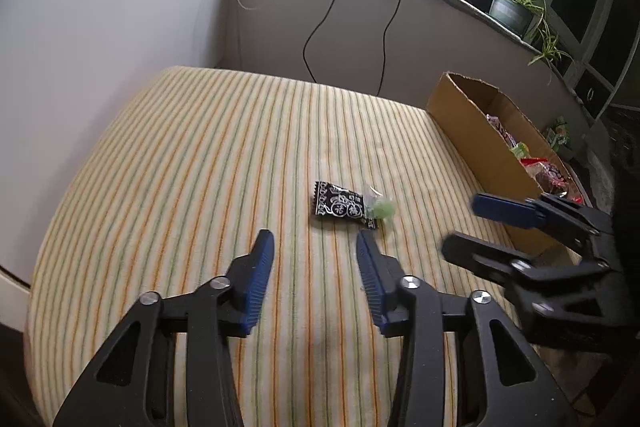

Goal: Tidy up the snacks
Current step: 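Grasp the black-and-white packet with the left gripper while the right grasps a small clear bag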

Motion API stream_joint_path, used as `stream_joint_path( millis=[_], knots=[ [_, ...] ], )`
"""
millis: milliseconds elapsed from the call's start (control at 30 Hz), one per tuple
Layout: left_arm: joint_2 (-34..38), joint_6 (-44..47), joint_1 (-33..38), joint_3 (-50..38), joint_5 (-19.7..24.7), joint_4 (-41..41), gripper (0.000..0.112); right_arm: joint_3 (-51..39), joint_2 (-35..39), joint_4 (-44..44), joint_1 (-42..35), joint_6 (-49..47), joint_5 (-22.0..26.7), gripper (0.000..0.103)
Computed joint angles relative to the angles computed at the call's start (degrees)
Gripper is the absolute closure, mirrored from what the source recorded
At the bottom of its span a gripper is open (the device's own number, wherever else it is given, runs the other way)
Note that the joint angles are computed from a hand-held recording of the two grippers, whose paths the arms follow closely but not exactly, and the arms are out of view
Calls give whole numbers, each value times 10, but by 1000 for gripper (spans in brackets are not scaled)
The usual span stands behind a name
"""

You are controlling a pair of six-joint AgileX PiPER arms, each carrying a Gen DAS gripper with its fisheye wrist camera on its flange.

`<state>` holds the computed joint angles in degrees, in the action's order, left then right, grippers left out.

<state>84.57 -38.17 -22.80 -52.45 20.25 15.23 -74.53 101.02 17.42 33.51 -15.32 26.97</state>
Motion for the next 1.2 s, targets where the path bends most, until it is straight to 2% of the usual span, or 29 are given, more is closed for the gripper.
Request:
stream_joint_path(
  millis=[100, 233, 567, 800, 1033, 1200],
  knots=[
    [9, 49, 8, 1, -9, -44, 82, -41, 39, -17, 5, 16, 19, 53],
    [18, 111, 18, -2, -16, -97, 87, -86, 81, -48, 15, 45, 34, 56],
    [50, 209, 30, -31, -8, -176, 89, -177, 149, -72, 16, 66, 75, 67],
    [77, 266, 40, -62, 1, -234, 89, -196, 162, -76, 9, 77, 77, 80],
    [112, 231, 26, -107, 10, -201, 84, -151, 138, -87, -5, 112, 43, 80],
    [140, 170, 9, -145, 31, -127, 81, -119, 120, -79, -20, 117, 23, 80]
  ],
)
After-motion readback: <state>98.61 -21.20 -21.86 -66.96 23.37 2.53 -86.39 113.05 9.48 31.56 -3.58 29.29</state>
